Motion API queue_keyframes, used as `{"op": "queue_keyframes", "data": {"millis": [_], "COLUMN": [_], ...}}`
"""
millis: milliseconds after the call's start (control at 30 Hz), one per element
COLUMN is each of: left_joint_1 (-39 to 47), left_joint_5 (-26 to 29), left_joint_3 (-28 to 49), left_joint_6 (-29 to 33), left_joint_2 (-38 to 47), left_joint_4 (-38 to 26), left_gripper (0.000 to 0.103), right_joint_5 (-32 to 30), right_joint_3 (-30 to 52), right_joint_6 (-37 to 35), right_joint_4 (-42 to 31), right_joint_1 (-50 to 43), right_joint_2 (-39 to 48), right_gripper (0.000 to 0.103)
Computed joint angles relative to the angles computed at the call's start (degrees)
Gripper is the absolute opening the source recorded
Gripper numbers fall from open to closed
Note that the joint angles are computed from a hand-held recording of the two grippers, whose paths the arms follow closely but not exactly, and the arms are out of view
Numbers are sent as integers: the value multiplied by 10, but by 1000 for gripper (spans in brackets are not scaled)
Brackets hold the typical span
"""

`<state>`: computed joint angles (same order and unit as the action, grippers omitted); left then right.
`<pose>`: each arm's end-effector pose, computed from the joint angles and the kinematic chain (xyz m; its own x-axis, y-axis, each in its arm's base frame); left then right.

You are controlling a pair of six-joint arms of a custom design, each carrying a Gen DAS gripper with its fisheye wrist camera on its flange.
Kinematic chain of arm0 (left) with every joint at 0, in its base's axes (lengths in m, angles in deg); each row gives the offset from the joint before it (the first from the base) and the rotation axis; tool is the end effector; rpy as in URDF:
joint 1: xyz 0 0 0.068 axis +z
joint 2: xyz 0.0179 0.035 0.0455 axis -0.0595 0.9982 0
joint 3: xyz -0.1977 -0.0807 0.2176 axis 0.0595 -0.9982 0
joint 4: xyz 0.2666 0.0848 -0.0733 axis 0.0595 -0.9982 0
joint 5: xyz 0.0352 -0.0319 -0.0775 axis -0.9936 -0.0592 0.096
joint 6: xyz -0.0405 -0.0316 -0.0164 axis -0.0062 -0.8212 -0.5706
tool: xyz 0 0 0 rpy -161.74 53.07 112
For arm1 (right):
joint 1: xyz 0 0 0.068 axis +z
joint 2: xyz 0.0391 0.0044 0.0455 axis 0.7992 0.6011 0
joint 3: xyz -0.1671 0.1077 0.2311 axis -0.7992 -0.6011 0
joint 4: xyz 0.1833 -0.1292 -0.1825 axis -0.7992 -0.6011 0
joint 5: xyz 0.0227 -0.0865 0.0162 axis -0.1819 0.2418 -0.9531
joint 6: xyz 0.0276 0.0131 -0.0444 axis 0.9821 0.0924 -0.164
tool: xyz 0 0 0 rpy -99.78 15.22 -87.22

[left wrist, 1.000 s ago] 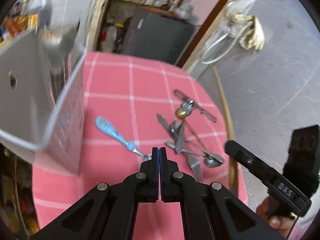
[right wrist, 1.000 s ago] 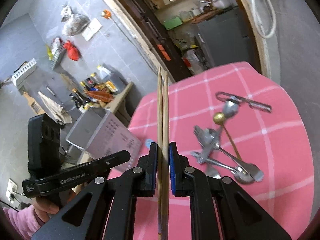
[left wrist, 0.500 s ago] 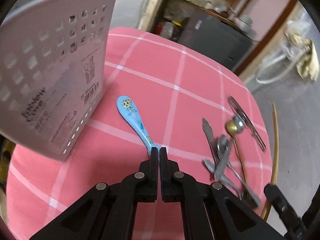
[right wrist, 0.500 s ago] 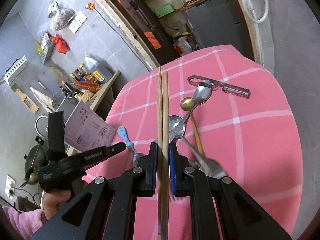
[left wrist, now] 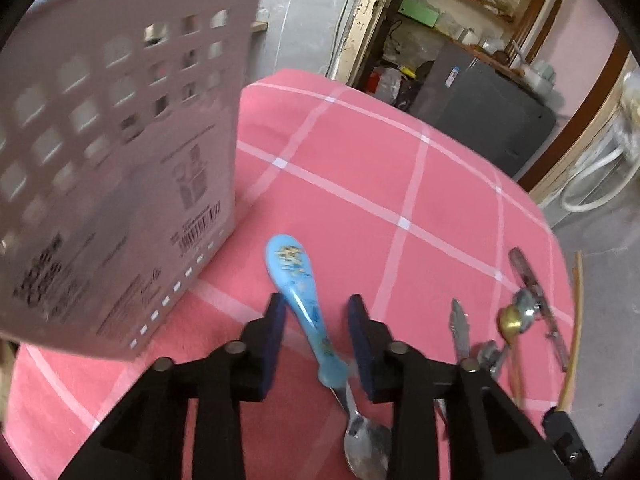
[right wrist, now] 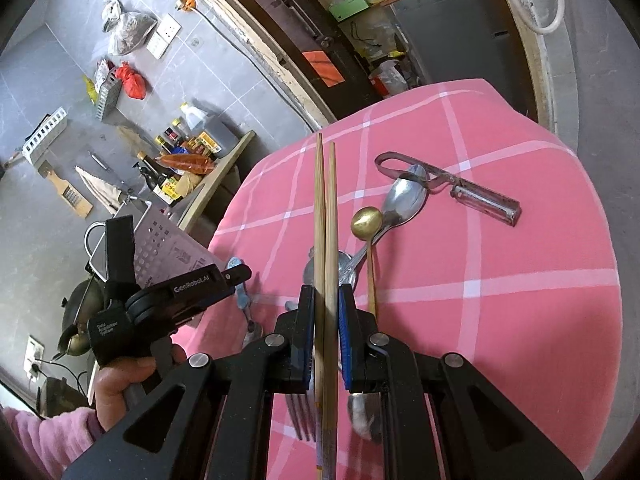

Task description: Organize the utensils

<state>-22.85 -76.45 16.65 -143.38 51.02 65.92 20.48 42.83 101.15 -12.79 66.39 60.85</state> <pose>0.2791 -0.0848 0.0977 -0.5618 -0.6559 -0.5041 -0.6537 0.7255 -0.2153 0.3313 0.1005 0.0727 -0.8282 -0.0301 -0.5597 -0.4122 0.7093 0.5718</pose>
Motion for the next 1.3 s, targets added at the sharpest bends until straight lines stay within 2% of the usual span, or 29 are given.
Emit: {"op": "queue_keyframes", "data": {"millis": [67, 167, 233, 433, 533, 667, 900, 1000, 1067, 1167, 1300], "left_joint_1": [-2, -5, -3, -5, -21, -40, -18, -12, -4, 12, 4], "left_joint_5": [-7, -8, 9, 103, 137, 148, 190, 198, 215, 258, 266], "left_joint_3": [22, 61, 75, 14, -6, 21, 77, 111, 114, 61, -18], "left_joint_6": [14, 48, 73, 90, 124, 188, 278, 291, 291, 275, 257], "left_joint_2": [13, 30, 31, -15, -28, -30, -12, 6, 11, -24, -78], "left_joint_4": [-29, -83, -97, -15, 4, -64, -157, -182, -167, -109, -30], "left_gripper": [17, 15, 13, 13, 13, 14, 16, 14, 13, 13, 13], "right_joint_5": [-4, -4, -6, -9, -6, 0, 14, 21, 24, 33, 47], "right_joint_3": [3, 3, 2, -4, -10, -21, -51, -62, -70, -86, -107], "right_joint_6": [-2, -7, -5, -2, 2, 7, 19, 31, 41, 49, 59], "right_joint_4": [0, 1, 2, 7, 10, 16, 33, 43, 51, 60, 69], "right_joint_1": [-3, -3, -1, 5, 9, 10, 12, 15, 16, 20, 25], "right_joint_2": [5, 9, 11, 9, 7, 2, -18, -24, -29, -48, -68], "right_gripper": [10, 10, 10, 10, 10, 10, 10, 10, 10, 10, 10]}}
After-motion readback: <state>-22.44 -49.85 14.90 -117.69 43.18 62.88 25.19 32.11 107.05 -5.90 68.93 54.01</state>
